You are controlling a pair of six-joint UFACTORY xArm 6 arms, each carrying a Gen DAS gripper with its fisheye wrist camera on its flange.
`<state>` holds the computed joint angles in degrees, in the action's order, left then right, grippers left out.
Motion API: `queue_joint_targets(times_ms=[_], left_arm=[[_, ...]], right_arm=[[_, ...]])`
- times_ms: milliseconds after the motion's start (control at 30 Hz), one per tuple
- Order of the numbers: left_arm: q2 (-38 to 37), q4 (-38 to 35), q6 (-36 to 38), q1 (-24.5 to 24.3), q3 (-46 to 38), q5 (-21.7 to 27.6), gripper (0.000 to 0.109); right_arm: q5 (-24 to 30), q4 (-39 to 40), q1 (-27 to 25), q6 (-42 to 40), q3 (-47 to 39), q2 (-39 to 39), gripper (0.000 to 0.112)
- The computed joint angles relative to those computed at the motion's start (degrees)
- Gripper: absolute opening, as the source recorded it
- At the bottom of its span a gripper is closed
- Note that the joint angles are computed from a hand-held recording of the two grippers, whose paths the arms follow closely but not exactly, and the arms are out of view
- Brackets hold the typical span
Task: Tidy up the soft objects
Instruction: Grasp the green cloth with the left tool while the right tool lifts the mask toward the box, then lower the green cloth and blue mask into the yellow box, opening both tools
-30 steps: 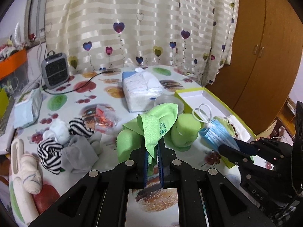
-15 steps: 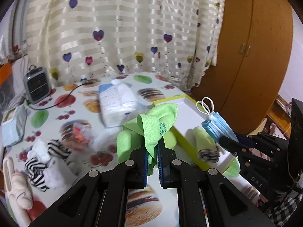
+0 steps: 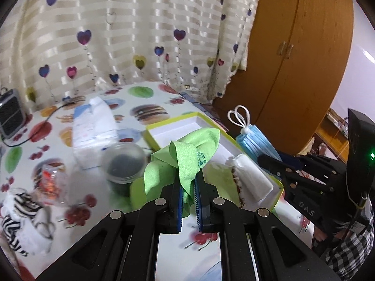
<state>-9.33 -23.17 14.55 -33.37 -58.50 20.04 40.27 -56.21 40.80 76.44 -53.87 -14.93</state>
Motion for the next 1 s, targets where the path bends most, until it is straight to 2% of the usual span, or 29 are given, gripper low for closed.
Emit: queue_joint_targets(times_ms=[533, 900, 1000], left_arm=[[13.38, 2.92, -1.92, -2.15, -11.50, 3.25, 0.009], [17.33, 1.14, -0.88, -2.46, -14.58, 4.82, 0.009], [17.56, 0.52, -0.18, -2.50, -14.81, 5.20, 0.015]], right_arm=[[-2.18, 5.97, -7.72, -8.35, -0.61, 4.74, 0.017], [-2.66, 5.57, -8.61, -10.88, -2.36, 7.66, 0.019], [-2.80, 4.98, -8.69, -11.25, -2.90, 8.39, 0.021]])
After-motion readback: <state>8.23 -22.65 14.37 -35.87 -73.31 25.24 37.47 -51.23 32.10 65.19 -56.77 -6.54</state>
